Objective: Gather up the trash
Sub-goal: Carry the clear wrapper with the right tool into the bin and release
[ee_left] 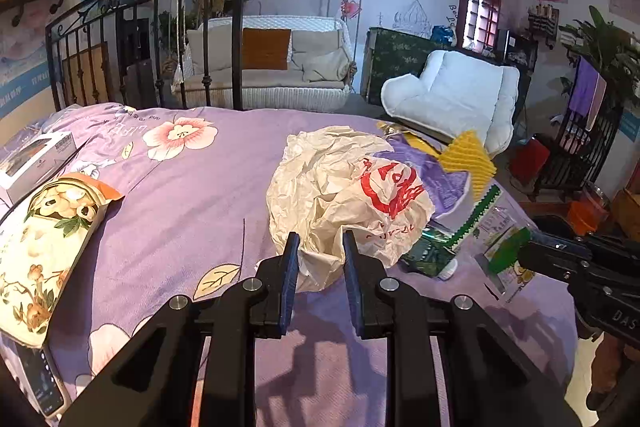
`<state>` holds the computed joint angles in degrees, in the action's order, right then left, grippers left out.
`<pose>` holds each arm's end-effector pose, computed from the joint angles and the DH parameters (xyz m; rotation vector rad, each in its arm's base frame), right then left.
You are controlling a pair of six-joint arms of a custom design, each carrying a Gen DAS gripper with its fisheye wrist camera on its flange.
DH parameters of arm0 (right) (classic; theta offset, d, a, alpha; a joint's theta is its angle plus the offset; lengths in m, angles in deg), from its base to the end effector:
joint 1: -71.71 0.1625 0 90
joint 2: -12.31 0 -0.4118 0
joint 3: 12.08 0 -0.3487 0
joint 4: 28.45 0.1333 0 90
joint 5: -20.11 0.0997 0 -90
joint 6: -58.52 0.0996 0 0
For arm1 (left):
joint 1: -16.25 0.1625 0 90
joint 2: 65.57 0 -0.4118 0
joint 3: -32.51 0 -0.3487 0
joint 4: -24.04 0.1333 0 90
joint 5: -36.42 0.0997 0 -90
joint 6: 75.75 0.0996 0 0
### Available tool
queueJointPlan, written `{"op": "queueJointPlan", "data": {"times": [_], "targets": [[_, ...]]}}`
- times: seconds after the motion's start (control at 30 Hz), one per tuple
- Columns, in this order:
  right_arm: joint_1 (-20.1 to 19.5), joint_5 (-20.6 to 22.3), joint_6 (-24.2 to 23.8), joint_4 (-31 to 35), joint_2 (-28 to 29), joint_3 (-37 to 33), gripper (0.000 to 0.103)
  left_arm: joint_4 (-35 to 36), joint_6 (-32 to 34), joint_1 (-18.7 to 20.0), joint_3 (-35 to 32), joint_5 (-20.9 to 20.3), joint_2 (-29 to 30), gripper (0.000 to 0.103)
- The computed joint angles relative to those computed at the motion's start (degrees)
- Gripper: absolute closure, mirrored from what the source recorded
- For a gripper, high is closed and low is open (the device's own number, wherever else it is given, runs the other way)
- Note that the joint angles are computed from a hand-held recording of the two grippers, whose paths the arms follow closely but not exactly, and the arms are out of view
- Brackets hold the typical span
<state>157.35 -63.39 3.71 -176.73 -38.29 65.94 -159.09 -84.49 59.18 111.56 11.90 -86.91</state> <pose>0.0904 -0.7162 0.2863 1.2649 -2.5793 0.7700 -0.3417 -0.6237 0.0417 0.2808 2.1151 -1.2188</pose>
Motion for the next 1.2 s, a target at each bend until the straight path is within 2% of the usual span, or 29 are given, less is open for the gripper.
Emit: {"op": "queueJointPlan", "data": {"times": [0.27,0.4,0.67,1.03,1.2], "targets": [[-2.7,1.4,0.7,-3.5,-5.3,5.1,0.087,-3.9,1.0,-3.1,0.2,-0.6,2.2,0.081],[-4.2,1.6,1.8,-4.9,-7.1,6.2,0.087,-5.5,2.0,-3.8,-0.5,-2.6,3.3,0.081],[-7.7,0.9,4.7,-8.5,-9.5,6.1,0.087,-5.9,6.3,-4.8,-6.2,-6.9,7.1,0.081],[-12.7,-4.2,10.9,-13.8,-9.1,2.3,0.087,-1.7,9.2,-4.4,-13.8,-14.7,11.4,0.081],[-14.2,-8.8,14.6,-14.0,-6.5,-1.9,0.087,1.1,10.3,-4.0,-17.3,-17.7,13.2,0.081]]}}
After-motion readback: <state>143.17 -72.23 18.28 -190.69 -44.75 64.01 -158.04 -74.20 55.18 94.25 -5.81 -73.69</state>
